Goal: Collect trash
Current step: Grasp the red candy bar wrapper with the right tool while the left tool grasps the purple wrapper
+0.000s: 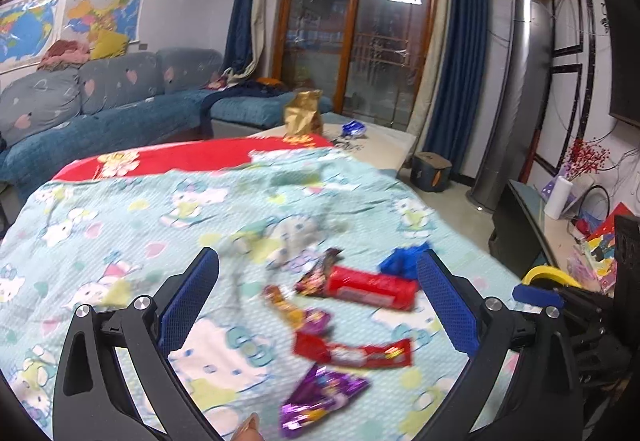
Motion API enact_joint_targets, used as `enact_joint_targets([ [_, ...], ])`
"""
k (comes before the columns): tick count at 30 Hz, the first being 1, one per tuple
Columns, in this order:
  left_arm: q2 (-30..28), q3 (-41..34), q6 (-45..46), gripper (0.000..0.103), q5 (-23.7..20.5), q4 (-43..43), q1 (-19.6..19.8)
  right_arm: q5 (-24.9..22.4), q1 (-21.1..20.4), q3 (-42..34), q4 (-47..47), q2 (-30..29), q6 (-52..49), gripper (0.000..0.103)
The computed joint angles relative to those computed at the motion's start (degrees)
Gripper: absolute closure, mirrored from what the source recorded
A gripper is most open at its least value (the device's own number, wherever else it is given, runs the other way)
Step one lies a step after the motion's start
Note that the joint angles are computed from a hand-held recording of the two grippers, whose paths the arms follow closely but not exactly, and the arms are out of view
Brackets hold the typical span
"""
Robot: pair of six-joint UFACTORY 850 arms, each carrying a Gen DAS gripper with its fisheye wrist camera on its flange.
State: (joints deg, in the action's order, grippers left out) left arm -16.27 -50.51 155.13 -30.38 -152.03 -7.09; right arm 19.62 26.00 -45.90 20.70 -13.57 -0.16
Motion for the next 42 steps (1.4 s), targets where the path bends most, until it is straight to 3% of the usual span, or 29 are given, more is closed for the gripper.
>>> enact_joint_targets([
  [3, -0.3, 0.5, -0.4, 0.007, 0.1, 1.5, 1.7, -1.3, 0.2, -1.8, -3.9, -1.8, 2.7, 0.041],
  [6, -1.0, 0.6, -4.1, 0.007, 0.6, 5.4, 3.4, -2.9, -0.1, -4.3, -14.6, -4.4, 11.9, 0.052],
  [10, -2.2, 0.6, -11.9, 0.008, -0.5, 14.9, 5.5, -5.1, -0.4, -7.6, -26.4, -7.9, 23.3, 0.070],
  [15, -4.3, 0.0, -21.9, 0.008, -2.1, 27.6, 6.5, -6.0, -0.5, -10.0, -33.3, -10.7, 31.0, 0.079],
  [21, -7.0, -1.3, -29.5, 0.021, -2.8, 37.0, 6.0, -3.8, -1.4, -10.1, -46.7, -12.0, 46.0, 0.093],
  [30, -9.4, -2.7, -39.1, 0.048, -4.6, 46.0, 6.5, -2.2, -1.4, -7.4, -46.9, -10.0, 46.5, 0.099],
  [33, -9.7, -2.9, -41.4, 0.066, -5.7, 48.4, 6.5, -2.1, -1.3, -6.5, -45.8, -9.2, 45.3, 0.100],
  [37, -9.0, -2.5, -41.8, 0.075, -5.6, 49.5, 5.6, -2.5, -0.8, -5.1, -41.7, -7.7, 40.7, 0.103],
  [42, -7.4, -1.3, -40.4, 0.076, -5.1, 48.5, 4.4, -1.4, -1.3, -2.8, -38.7, -5.5, 38.2, 0.103],
])
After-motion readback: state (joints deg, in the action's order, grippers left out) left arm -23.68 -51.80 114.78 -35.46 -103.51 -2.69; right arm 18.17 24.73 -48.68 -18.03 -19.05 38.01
